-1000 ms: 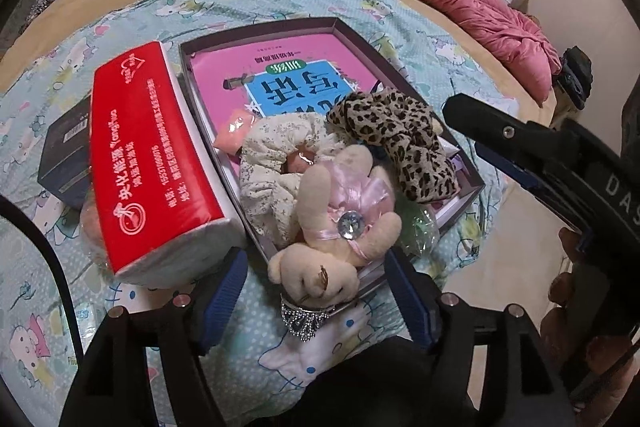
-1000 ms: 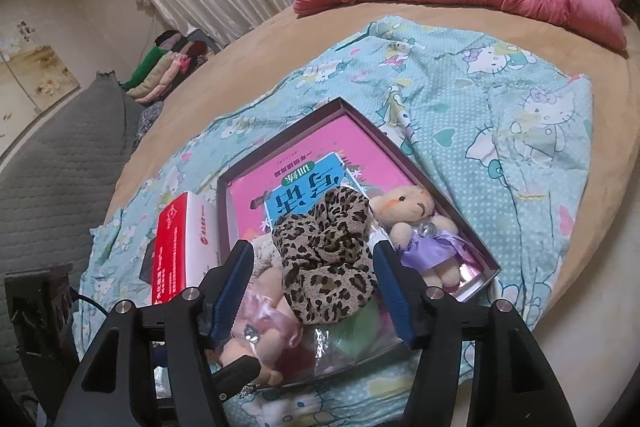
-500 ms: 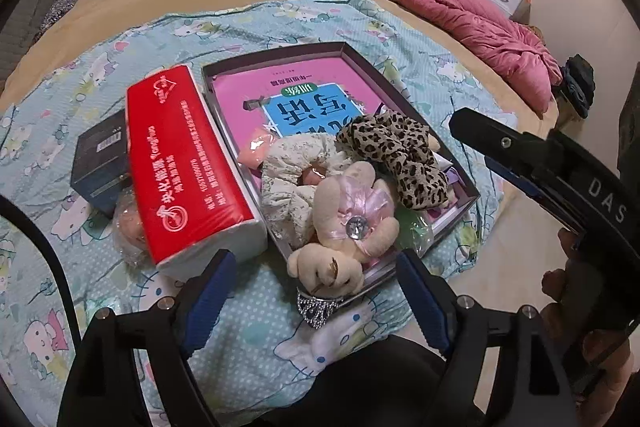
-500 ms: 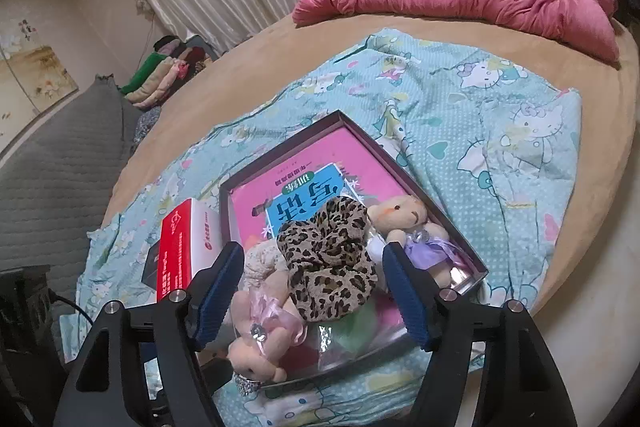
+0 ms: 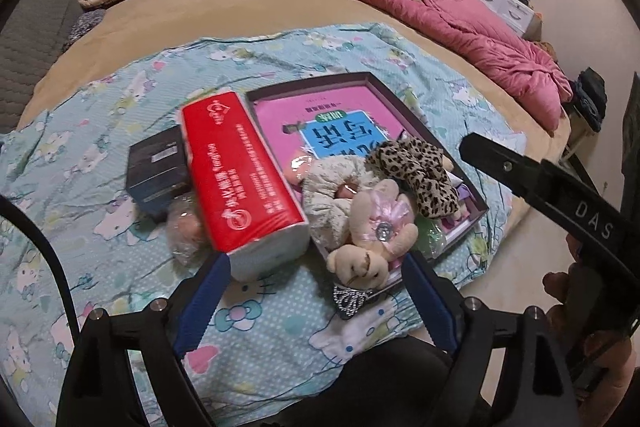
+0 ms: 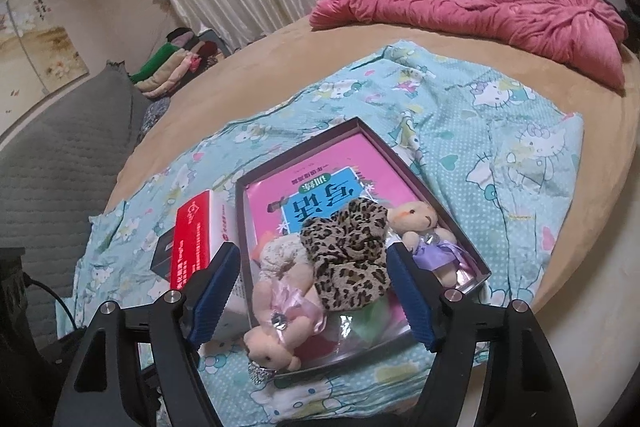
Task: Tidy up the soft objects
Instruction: 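Withdraw both tools from the tray toward the remaining pile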
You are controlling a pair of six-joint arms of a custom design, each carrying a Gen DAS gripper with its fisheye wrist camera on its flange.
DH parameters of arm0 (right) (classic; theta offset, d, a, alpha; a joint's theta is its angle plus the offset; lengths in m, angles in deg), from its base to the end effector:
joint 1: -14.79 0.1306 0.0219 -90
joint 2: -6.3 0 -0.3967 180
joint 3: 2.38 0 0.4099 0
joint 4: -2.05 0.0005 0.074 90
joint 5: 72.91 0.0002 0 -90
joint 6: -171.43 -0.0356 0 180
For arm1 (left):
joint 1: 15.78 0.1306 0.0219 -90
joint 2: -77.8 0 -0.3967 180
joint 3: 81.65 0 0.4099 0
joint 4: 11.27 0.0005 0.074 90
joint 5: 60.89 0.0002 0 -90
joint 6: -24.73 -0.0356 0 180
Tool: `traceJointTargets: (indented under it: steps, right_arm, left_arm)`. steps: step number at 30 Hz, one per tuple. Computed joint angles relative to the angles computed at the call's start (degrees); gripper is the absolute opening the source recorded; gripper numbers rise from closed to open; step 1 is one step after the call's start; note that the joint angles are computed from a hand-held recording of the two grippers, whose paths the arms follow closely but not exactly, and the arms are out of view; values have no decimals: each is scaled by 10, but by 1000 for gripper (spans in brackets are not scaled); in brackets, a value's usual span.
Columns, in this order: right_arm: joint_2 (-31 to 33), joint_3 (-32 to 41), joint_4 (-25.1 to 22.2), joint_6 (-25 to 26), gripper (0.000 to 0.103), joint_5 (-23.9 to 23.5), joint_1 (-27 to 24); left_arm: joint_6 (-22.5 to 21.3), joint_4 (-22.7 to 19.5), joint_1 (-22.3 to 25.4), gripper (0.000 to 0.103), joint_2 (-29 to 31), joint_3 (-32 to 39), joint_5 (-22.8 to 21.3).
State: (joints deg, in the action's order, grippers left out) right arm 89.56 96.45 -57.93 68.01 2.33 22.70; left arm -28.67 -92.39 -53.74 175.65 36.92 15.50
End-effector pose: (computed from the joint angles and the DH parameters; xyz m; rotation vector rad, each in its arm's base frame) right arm 0.4421 0.0701 0.5586 -0.0149 2.3652 0.4843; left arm 0.4093 -0.3093 0.5741 -0.0508 2.5863 -0.1683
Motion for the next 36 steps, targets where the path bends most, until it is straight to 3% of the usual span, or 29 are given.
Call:
traceJointTargets:
  steps: [19,36]
  right_arm:
    - [-13,19,-14,54,78,48,82]
    - [-6,29,-28,86,78,78,177]
  left_arm:
    - [45,-10,24,89,-95,-90,-28]
    - [74,-12,62,89,-175,-177,-20]
